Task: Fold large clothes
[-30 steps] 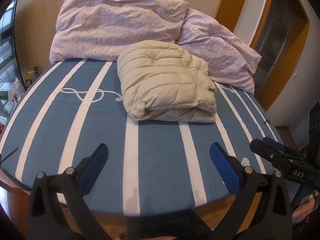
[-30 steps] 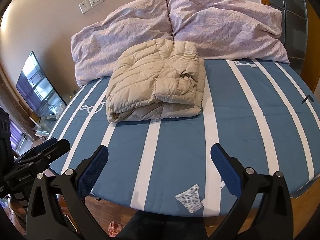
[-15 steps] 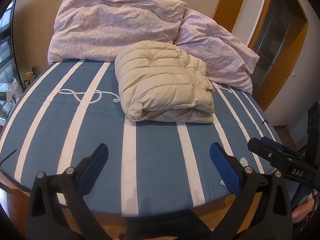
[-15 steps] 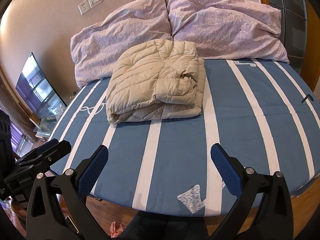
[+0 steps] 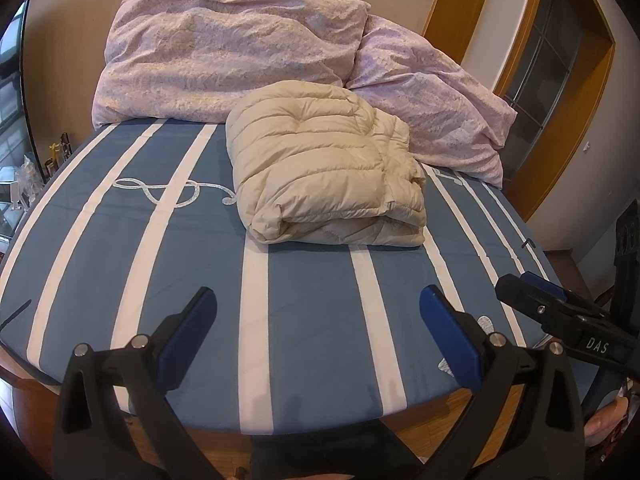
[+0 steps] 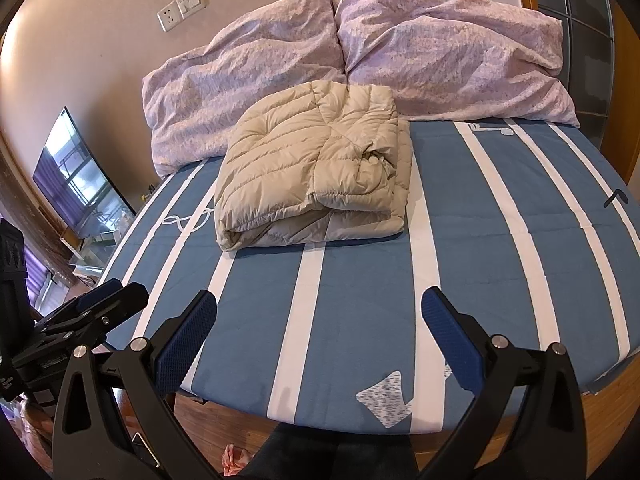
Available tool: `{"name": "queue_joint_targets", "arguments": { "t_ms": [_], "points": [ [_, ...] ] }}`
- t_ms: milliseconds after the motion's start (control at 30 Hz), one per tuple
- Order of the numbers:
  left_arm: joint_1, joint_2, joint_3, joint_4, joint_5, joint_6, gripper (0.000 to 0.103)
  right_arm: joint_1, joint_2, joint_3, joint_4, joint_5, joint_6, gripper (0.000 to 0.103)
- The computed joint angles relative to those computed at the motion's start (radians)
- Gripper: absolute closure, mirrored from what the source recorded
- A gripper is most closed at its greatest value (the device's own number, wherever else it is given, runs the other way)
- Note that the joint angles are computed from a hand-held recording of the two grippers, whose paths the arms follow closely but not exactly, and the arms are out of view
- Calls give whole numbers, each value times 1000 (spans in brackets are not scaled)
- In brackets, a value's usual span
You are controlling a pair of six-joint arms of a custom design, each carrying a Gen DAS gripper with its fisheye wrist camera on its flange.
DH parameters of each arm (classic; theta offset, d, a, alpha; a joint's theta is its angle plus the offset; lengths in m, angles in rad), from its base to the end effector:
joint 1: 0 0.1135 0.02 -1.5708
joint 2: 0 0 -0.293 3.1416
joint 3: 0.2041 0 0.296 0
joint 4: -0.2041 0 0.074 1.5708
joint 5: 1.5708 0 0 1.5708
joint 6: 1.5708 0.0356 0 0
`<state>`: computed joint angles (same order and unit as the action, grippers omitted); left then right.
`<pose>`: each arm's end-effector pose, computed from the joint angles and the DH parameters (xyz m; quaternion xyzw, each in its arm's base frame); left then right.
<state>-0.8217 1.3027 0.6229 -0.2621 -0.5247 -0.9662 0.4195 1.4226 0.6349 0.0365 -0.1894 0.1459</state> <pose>0.1950 -0.1835 0.1757 -0.1463 0.9102 -0.0784 0.3794 0.2743 0.1297 0.1658 -0.1618 0.8994 0.1939 0.3567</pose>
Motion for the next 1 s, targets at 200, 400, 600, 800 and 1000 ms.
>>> {"name": "queue_joint_targets", "arguments": {
  "t_ms": [200,400,600,800,1000],
  "points": [
    [15,6,-4,21,17,11,2,-2,-4,2,-3,-8,1,1],
    [22,0,-10,25,23,18,2,0,0,3,-3,-9,3,1],
    [22,1,-10,33,25,20,2,-4,10,4,3,-15,6,1],
    [29,0,-19,58,34,29,2,-2,12,0,13,-15,5,1],
    [26,-3,-18,51,31,24,2,-4,15,3,8,-19,3,1]
  ]
}}
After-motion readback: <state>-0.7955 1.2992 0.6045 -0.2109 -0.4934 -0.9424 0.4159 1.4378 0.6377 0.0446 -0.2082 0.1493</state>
